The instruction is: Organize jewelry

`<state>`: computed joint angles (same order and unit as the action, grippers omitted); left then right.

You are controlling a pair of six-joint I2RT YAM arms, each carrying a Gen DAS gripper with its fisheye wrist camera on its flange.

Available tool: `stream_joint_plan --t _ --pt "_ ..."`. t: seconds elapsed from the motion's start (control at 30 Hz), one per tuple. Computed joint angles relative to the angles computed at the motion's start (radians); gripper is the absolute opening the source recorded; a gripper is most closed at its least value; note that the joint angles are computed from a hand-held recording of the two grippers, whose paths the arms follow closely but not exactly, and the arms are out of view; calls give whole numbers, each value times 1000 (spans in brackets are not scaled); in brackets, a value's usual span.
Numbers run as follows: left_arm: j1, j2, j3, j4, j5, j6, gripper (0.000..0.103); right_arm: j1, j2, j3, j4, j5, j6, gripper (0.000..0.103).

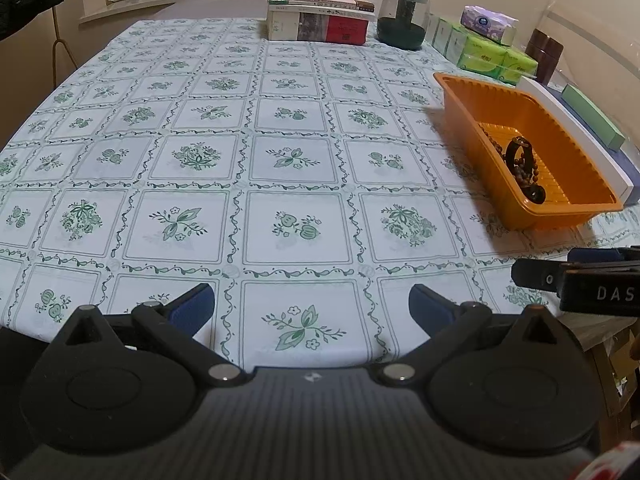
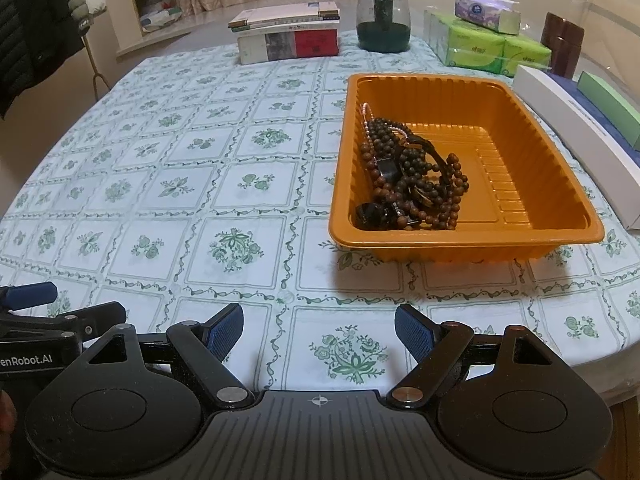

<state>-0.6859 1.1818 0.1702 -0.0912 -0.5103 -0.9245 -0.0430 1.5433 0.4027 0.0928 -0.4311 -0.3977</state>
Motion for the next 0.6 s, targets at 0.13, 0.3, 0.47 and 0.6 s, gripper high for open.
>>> stream_joint_plan --t 0.13,0.3,0.47,0.6 --pt "-1 7 1 3 -1 -2 103 1 2 1 2 1 1 83" --pt "1 12 -2 16 1 4 103 2 5 2 3 2 3 83" --pt "3 16 0 20 2 7 103 4 7 3 4 1 3 83" --pt "2 15 2 16 0 6 103 1 5 3 3 -2 0 83"
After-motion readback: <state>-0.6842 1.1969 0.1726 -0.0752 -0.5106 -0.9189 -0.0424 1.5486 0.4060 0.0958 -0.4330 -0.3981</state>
